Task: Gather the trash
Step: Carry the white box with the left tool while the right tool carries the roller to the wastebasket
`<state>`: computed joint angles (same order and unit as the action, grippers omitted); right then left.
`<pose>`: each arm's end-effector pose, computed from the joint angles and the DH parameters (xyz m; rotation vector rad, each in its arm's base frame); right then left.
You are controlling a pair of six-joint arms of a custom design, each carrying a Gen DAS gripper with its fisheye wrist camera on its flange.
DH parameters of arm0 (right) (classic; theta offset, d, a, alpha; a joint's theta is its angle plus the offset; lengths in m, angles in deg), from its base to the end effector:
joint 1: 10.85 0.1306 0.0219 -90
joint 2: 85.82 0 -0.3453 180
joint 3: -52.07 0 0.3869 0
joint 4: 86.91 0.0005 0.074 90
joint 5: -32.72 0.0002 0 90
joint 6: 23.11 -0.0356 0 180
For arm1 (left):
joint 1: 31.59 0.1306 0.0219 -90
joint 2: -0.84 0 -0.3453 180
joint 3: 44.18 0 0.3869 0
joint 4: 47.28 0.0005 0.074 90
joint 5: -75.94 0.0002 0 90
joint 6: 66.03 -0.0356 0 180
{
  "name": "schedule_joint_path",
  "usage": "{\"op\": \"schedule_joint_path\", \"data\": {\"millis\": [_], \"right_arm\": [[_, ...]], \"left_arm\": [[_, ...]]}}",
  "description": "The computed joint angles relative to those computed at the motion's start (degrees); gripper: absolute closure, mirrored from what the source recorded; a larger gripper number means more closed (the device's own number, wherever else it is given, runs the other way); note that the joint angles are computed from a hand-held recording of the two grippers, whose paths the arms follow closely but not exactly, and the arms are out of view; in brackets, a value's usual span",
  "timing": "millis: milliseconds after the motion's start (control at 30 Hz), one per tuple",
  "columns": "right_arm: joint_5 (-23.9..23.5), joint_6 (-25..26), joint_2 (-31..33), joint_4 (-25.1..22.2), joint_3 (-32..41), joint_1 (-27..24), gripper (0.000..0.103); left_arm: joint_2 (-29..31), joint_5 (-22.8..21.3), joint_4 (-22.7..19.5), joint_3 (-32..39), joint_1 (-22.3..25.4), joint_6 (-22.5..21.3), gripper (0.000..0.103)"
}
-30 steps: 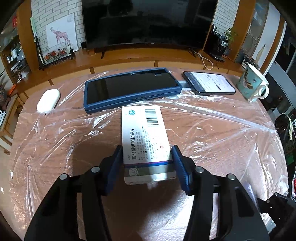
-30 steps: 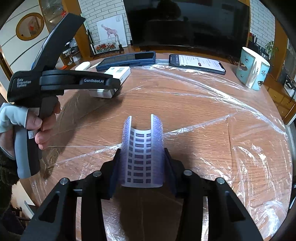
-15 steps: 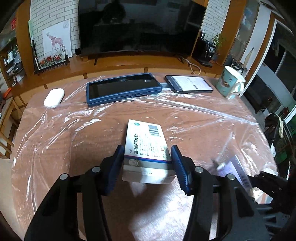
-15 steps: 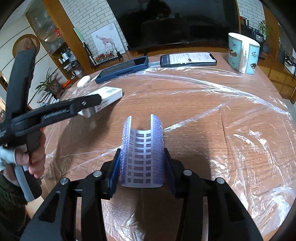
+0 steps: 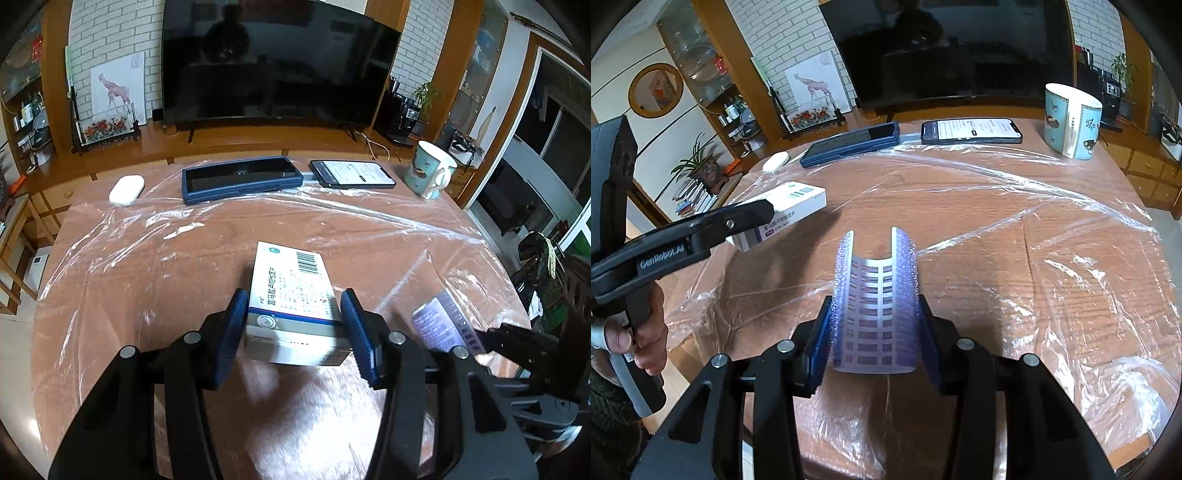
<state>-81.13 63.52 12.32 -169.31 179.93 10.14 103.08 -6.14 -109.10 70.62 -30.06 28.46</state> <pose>0.4350 0.1818 0.5794 -0.5602 2.4480 0.6956 0.5439 0.0091 0.4693 -0.0652 2.4277 -0.1913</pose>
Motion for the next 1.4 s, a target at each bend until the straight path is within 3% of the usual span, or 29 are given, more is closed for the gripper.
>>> {"op": "schedule_joint_path", "data": {"millis": [633,1400], "right_arm": [[-2.2,3.5,-8.6,-1.7,-7.4,-1.8,0.061],[-6.2,8.6,-20.3,-6.4,-17.7,-3.6,0.061]], "left_arm": [[-15.4,-0.9,1.6,-14.8,-3.2,0.6,0.050],[-31.6,0.1,-3.6,-27.0,-8.4,1.3,0.050]]}}
